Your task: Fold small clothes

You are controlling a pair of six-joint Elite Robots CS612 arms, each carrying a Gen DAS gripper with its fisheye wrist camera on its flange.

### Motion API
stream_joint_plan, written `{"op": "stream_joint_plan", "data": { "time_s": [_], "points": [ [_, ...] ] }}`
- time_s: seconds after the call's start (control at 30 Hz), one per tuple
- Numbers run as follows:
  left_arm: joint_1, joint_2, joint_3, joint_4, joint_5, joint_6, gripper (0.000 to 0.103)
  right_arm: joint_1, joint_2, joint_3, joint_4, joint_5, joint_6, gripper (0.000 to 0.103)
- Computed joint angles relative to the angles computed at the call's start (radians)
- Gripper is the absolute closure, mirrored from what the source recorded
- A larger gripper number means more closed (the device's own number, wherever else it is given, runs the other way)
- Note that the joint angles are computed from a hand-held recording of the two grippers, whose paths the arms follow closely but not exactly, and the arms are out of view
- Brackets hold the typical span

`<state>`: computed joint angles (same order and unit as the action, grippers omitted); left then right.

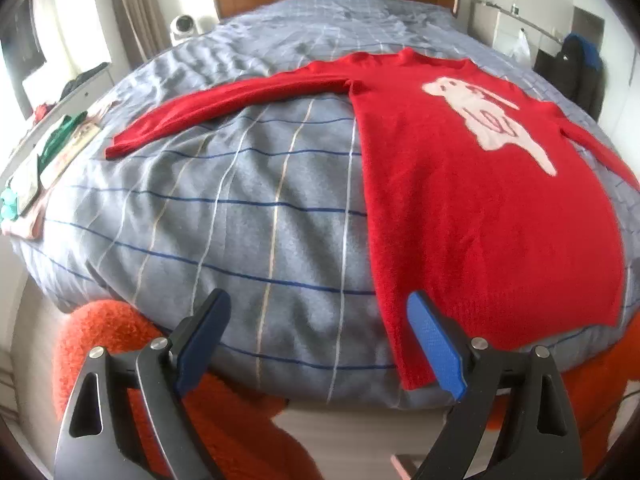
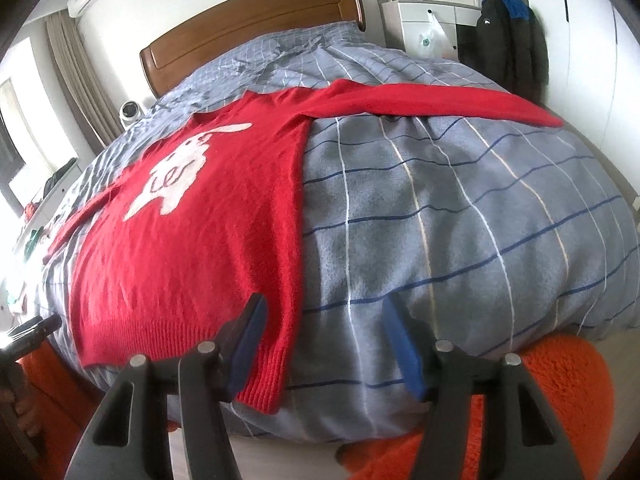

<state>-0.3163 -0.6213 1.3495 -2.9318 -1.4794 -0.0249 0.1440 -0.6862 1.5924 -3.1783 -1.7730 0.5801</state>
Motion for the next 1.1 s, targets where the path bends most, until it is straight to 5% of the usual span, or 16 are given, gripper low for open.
{"op": "stream_joint_plan", "data": {
  "time_s": [0.57, 0.73, 0.9, 1.1],
  "points": [
    [0.0, 0.002, 0.001, -0.017, 0.043, -0.016, 0.012, -0.018, -0.004, 0.014, -0.051, 0.019, 0.019, 0.043],
    [0.006, 0.007, -0.011, -0.006, 0.031, -0.047, 0.012, -0.104, -0.027, 0.057, -0.173, 0.032, 0.1, 0.043],
    [0.002, 0.009, -0.011, -0.009, 0.044, -0.046, 0.012, -0.238, -0.024, 0.099, -0.284, 0.178, 0.36, 0.043],
    [-0.006, 0.015, -0.017, 0.001, 0.079, -0.029, 0.012, -0.334, 0.043, 0.063, -0.36, 0.289, 0.576, 0.044]
  ]
}}
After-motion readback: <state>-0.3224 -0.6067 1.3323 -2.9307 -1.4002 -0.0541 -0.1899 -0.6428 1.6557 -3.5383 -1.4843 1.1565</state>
